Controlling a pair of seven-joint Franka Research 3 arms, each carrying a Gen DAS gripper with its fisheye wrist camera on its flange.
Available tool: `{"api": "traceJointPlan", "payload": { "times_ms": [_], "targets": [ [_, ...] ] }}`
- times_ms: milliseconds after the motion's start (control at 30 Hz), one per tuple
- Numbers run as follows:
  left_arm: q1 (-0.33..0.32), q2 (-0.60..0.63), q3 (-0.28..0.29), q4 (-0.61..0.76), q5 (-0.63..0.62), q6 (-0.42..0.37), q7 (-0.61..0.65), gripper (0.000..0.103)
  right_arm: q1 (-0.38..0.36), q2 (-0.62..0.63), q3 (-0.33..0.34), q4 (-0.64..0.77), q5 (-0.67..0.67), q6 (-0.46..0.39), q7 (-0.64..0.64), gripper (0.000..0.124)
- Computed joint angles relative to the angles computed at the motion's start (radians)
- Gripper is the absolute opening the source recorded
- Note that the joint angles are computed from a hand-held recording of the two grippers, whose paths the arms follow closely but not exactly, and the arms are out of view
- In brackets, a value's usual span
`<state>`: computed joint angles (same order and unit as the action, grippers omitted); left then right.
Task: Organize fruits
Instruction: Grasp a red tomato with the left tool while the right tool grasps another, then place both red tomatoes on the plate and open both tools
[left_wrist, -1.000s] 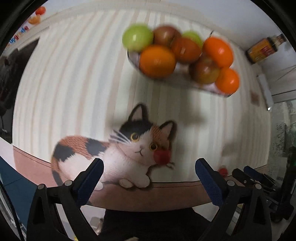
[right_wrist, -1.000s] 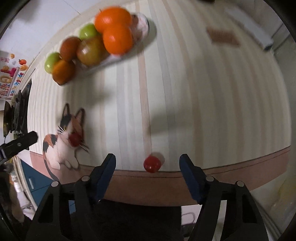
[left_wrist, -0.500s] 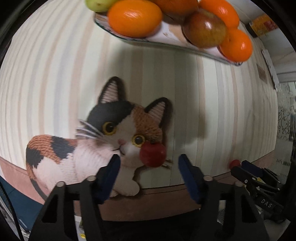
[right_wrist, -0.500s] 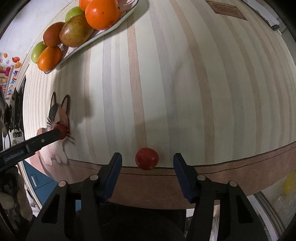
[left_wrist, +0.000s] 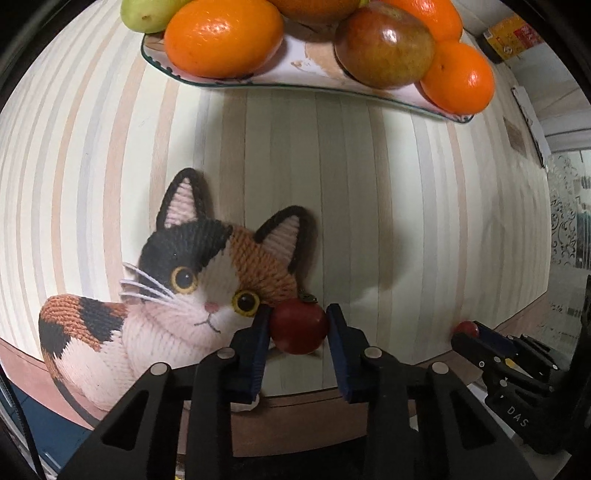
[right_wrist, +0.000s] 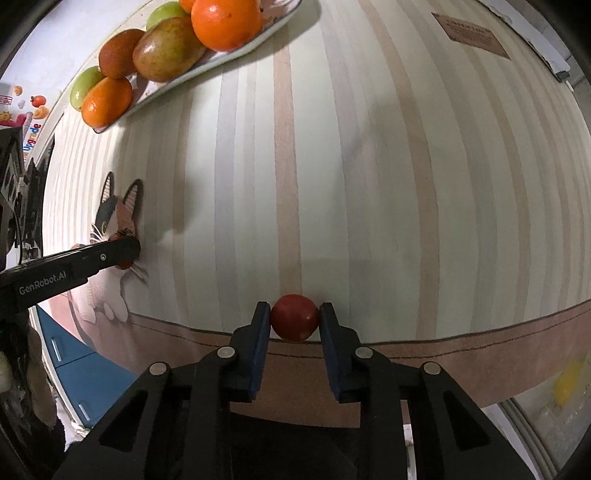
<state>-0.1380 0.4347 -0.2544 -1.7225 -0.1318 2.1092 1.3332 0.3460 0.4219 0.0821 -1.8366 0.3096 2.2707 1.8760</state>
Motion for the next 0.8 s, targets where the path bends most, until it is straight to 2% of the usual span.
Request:
{"api": "traceJointPlan", "payload": {
  "times_ms": [133,267,333,467,567,700,800],
  "targets": [
    [0.014,-0.027,-0.003,-0.017,-0.028,0.037,0.008,0.027,-0.003,0.002,0.004,0.017,0.012,0.040,-0.014,0.029],
    [0.019,-0.037,-0.003,0.026,-0.044,0.055,0.012,0.027,-0.021,0.011,0.005,0.050,0.044,0.081,-0.032,0.029],
    [0.023,-0.017,-0.003,0.088,-0.054,0.049,0.019,0.027,-0.036,0.016,0.004,0.068,0.065,0.098,-0.040,0.029],
    [0.035,-0.005,-0.006,0.144,-0.079,0.086,0.038,0.027,-0.088,0.051,0.009,0.145,0.141,0.134,-0.069,0.029],
    [0.034,0.054,0.004,0.251,-0.065,0.071,0.021,0.027,-0.133,0.095,0.030,0.214,0.225,0.163,-0.108,0.029],
    [0.025,0.169,0.005,0.404,-0.055,0.024,-0.033,0.028,-0.181,0.202,0.048,0.363,0.297,0.141,-0.135,0.029],
    [0.012,0.217,0.007,0.462,-0.036,0.000,-0.074,0.028,-0.207,0.305,0.063,0.501,0.329,0.090,-0.126,0.029]
  ]
}}
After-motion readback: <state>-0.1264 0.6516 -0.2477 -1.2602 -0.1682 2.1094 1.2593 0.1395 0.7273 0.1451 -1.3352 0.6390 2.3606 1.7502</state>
